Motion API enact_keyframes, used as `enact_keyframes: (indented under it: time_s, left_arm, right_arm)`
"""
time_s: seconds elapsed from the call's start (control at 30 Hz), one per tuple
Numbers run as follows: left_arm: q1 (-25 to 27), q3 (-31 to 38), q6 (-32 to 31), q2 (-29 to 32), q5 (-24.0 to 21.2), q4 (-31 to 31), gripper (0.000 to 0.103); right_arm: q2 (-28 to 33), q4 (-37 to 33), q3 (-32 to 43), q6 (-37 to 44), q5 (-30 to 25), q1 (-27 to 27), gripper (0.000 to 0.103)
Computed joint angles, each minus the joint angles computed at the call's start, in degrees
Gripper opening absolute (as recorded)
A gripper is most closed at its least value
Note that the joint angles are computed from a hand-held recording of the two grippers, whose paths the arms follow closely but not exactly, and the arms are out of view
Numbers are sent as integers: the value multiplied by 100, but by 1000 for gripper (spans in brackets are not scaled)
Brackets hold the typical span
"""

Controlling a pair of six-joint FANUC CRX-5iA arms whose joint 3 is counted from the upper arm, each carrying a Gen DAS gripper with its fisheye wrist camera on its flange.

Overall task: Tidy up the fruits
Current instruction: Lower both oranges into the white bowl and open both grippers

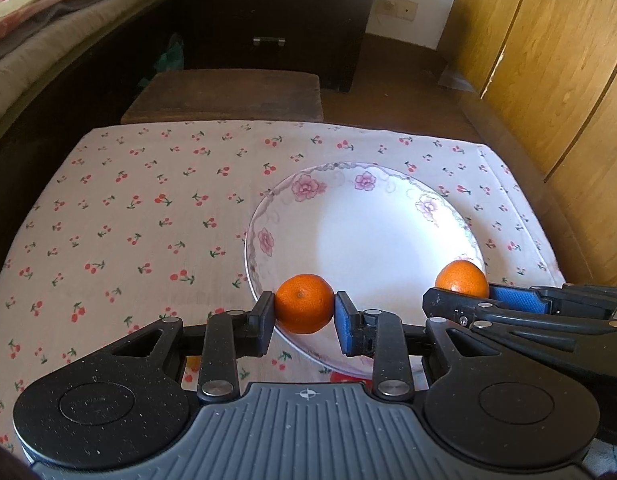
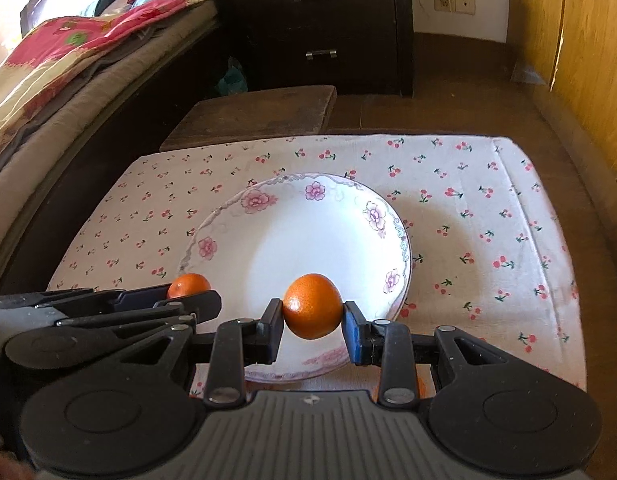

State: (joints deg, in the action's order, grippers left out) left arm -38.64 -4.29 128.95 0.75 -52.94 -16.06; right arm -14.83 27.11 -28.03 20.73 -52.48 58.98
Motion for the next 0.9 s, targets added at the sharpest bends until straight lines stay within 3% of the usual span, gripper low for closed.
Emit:
enact_keyframes:
  time_s: [0.43,0.9]
  left_arm:
    - [-165,204,146,139,-202,-372,40]
    - [-156,225,235,108,-305,-421,49]
  right_arm:
    - [145,-277,107,195,42,-136,34]
    - [137,-74,73,38,-14,-47,34]
